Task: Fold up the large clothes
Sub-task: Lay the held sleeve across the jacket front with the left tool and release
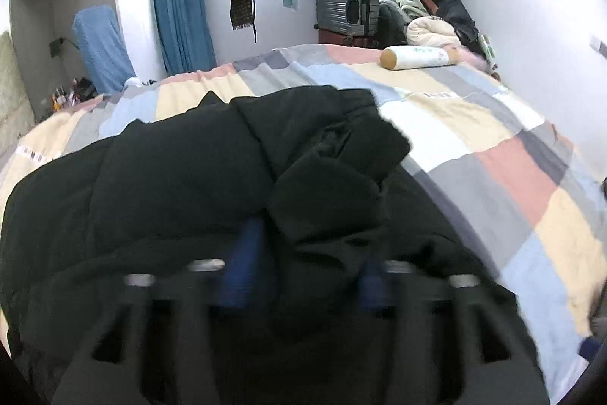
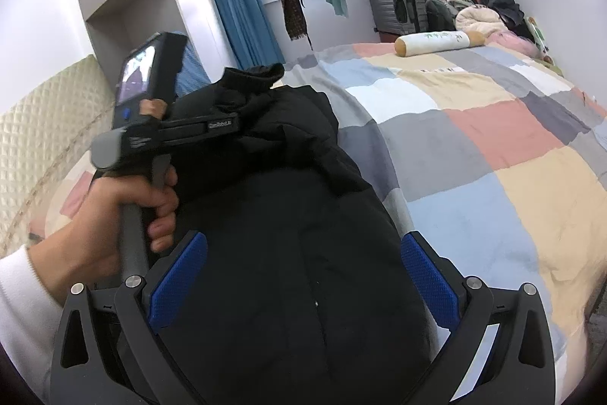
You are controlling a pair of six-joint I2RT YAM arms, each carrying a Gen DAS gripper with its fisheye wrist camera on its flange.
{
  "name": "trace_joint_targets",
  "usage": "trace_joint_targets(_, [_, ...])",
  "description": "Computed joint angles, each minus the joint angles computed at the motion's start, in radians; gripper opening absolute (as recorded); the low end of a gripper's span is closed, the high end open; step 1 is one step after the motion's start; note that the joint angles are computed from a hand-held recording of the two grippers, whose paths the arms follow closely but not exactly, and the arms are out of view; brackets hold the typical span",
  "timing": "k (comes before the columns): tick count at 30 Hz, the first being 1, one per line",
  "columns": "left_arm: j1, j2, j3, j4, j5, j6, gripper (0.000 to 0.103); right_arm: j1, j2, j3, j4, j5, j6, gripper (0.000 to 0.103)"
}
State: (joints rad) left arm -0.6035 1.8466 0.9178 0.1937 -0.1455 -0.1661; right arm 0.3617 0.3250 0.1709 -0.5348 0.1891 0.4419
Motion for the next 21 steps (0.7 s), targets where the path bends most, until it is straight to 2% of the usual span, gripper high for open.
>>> trace_joint_targets(1, [-0.003, -0.052, -0.048, 0.019, 0.005, -0.008, 0.081, 0.034, -0.002, 0.004, -0.007, 0.027, 0.012, 0.103])
trace_joint_targets(3, [0.008, -0.114, -0.097, 0.029, 0.032, 0.0, 0.081, 0.078, -0.003, 0.009, -0.013, 0.059, 0.026, 0.103])
trace_joint_targets(9, [0.118, -0.413, -0.276, -0.051, 0.109, 0.014, 0.081, 0.195, -0.002, 0.027, -0.004, 0.131, 0.052, 0.103])
trace_joint_targets(12, [0.227, -0.591, -0.36, -0.136, 0.136, 0.061, 0.081, 0.262, -0.002, 0.041, 0.0, 0.173, 0.066, 0.103])
trace_joint_targets(15, [0.378, -0.717, -0.416, -0.198, 0.246, 0.082, 0.081, 0.337, 0.021, 0.059, 0.006, 0.221, 0.087, 0.103])
trace_joint_targets(17, [0.488, -0.807, -0.459, -0.235, 0.293, 0.133, 0.081, 0.373, 0.037, 0.071, 0.012, 0.248, 0.097, 0.103])
trace_joint_targets(19, [0.575, -0.845, -0.494, -0.233, 0.333, 0.185, 0.081, 0.424, 0.058, 0.087, 0.014, 0.292, 0.113, 0.103])
trace_joint_targets(21, [0.675, -0.848, -0.524, -0.213, 0.405, 0.226, 0.081, 0.432, 0.073, 0.096, 0.024, 0.287, 0.127, 0.103])
